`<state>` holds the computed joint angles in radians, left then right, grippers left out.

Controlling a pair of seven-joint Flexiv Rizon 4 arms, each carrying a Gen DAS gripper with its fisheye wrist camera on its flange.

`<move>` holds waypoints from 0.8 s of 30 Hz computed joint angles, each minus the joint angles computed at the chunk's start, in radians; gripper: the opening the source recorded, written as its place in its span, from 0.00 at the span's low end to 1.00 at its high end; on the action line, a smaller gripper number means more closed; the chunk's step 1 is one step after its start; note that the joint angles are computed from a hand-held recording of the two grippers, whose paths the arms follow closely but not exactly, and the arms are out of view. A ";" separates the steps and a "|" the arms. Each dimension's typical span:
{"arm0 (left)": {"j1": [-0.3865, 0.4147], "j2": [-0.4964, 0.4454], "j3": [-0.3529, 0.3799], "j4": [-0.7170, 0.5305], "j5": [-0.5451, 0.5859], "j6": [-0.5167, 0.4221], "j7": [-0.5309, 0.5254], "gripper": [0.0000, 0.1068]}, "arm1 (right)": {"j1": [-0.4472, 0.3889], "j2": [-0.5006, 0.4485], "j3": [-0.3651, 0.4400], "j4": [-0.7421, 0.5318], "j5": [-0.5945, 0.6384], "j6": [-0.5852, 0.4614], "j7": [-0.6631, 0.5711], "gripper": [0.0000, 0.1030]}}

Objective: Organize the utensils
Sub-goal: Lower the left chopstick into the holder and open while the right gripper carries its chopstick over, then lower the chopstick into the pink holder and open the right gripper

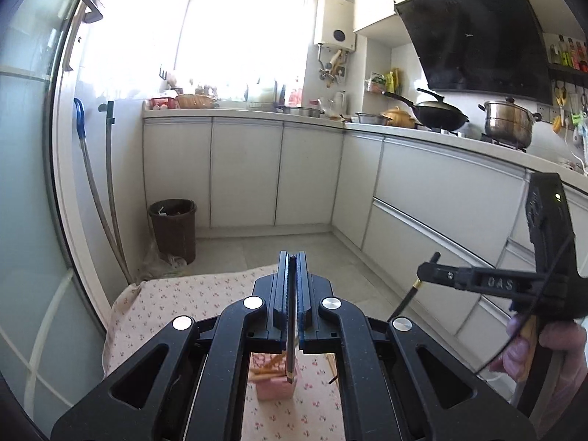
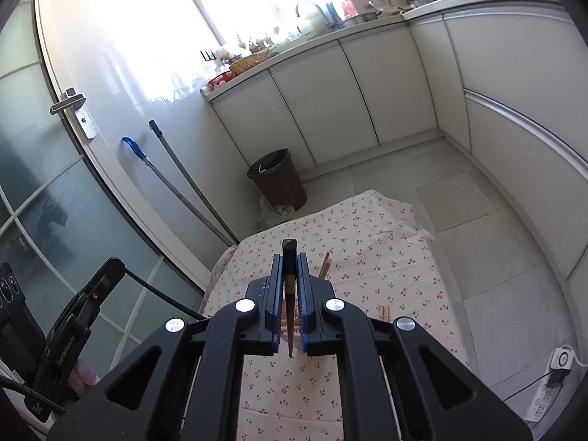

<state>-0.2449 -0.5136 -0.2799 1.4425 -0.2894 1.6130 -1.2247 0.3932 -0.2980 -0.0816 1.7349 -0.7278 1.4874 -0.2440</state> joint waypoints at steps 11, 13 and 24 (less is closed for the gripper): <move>-0.139 -0.192 0.241 -0.330 0.056 -0.229 -0.183 0.04 | -0.017 -0.129 0.046 -0.175 0.131 -0.088 -0.144 0.07; -0.137 -0.204 0.252 -0.348 0.070 -0.267 -0.229 0.08 | -0.019 -0.147 0.056 -0.193 0.167 -0.099 -0.169 0.07; -0.057 -0.069 0.146 -0.085 0.061 -0.003 -0.290 0.19 | 0.006 -0.196 0.034 -0.243 0.235 -0.136 -0.221 0.07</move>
